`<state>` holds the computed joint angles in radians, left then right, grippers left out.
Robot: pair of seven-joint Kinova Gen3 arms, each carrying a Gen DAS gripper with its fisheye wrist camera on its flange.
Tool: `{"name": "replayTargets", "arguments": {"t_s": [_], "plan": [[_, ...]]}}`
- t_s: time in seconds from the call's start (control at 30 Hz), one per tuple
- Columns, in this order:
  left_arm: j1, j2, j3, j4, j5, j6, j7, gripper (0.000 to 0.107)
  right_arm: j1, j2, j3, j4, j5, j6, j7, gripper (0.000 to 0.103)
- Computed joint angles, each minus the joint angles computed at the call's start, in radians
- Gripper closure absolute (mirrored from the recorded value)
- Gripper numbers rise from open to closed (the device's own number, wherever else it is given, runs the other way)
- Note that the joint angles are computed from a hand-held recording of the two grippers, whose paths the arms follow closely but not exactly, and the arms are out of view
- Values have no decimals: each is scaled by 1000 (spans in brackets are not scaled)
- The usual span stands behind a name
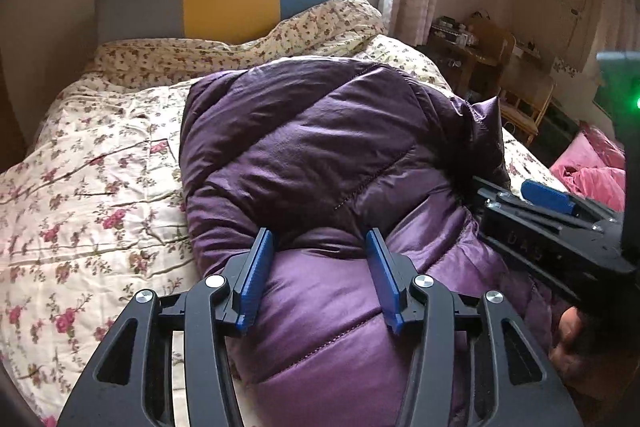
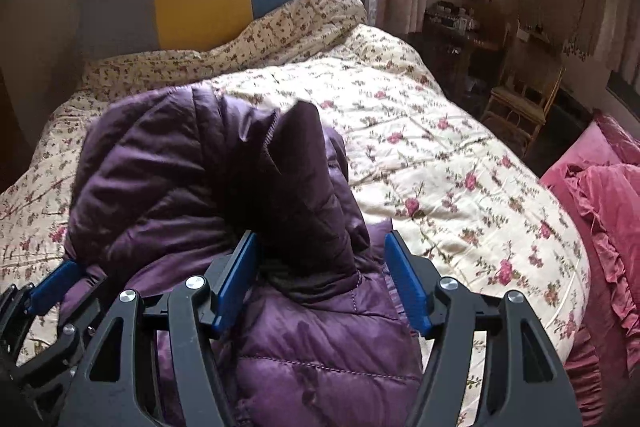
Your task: Fold large clothes
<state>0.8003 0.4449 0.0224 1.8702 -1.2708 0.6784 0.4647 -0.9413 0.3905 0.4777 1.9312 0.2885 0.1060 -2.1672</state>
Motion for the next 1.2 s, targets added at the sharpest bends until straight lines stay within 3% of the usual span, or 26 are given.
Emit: {"name": "replayTargets", "arguments": {"t_s": [0.27, 0.5, 0.8, 1.0, 1.2], "plan": [[19, -3, 15, -14, 22, 65, -11, 59, -72, 9, 72, -34, 13, 5, -15, 38], [39, 25, 16, -39, 44, 100, -22, 59, 71, 64, -89, -118, 43, 104, -11, 41], [24, 25, -2, -24, 15, 41, -12, 59, 105, 70, -121, -63, 80, 58, -55, 41], [-7, 22, -13, -21, -2, -3, -16, 52, 125, 74, -130, -26, 47, 5, -24, 41], [-50, 15, -33, -23, -18, -75, -43, 52, 244, 86, -239, -6, -31, -54, 71, 40]]}}
